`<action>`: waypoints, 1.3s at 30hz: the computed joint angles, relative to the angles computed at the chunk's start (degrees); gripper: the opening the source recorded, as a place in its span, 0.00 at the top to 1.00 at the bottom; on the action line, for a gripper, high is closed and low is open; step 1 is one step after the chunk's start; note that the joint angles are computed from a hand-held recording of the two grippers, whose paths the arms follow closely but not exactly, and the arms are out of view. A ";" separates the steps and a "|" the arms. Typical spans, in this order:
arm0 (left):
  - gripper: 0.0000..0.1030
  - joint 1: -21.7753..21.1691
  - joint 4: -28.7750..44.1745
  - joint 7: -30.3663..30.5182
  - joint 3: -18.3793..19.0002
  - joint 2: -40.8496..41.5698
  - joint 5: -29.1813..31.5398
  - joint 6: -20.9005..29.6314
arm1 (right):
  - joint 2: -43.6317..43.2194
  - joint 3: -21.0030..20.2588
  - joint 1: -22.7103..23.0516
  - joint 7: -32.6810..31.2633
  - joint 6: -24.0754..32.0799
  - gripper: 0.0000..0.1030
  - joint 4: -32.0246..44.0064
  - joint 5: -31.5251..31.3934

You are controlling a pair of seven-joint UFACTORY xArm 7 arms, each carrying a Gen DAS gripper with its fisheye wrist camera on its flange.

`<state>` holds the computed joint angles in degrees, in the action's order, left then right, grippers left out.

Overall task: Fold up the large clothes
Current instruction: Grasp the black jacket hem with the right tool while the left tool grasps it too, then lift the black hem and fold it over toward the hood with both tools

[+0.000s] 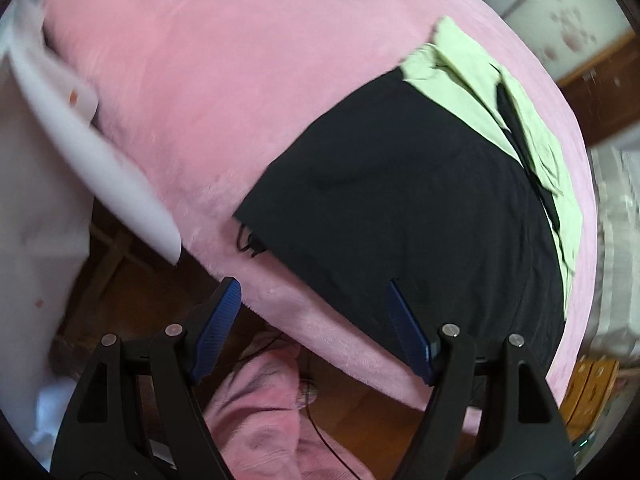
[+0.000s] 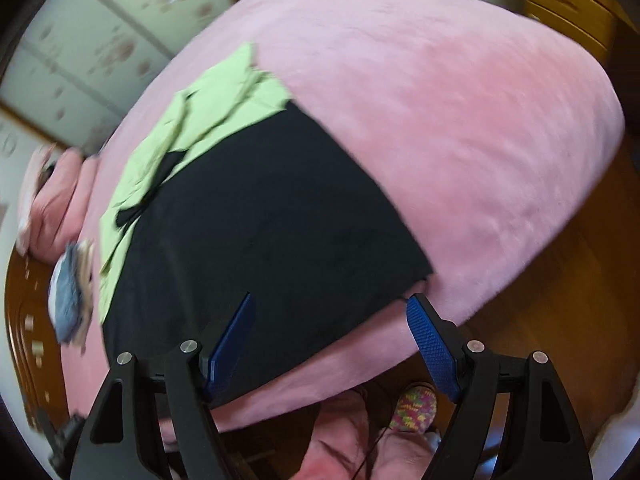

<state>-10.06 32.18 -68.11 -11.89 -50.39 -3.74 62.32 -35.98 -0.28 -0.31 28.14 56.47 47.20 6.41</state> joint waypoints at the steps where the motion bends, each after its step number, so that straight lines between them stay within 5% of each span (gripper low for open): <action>1: 0.30 0.05 -1.45 -1.02 -0.09 -0.93 -0.62 -1.04 | -0.63 -0.15 -0.51 1.14 -1.07 0.23 -1.86 0.44; 13: 0.30 2.42 -8.87 -4.43 0.63 -0.09 1.01 -8.42 | 1.59 -2.74 -3.42 13.03 -13.16 0.57 -9.44 7.34; 19: 0.37 3.82 -5.59 -6.42 0.18 5.62 2.61 -9.05 | 0.64 -2.40 -2.82 12.06 -10.59 0.82 -8.17 5.29; 22: 0.49 3.17 -3.08 -6.03 0.72 8.28 2.77 -7.65 | 2.40 -2.24 -1.66 11.68 -9.08 0.87 -4.54 5.47; 26: 0.80 2.70 -0.44 -5.76 1.55 9.70 2.53 -7.01 | 5.20 -3.16 0.64 11.53 -9.64 0.90 -0.50 9.68; 32: 0.85 2.89 6.38 -1.05 1.12 12.55 5.79 -12.64 | 11.65 -4.21 5.84 6.72 -14.76 0.94 8.01 18.29; 39: 0.85 5.58 22.57 4.30 2.19 24.58 9.98 -19.35 | 22.50 -4.26 8.77 -2.18 -19.47 0.94 22.92 27.25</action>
<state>-4.48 54.74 -63.81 -9.70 -25.81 6.25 42.97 -13.48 -4.55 8.47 25.96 37.00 70.12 33.65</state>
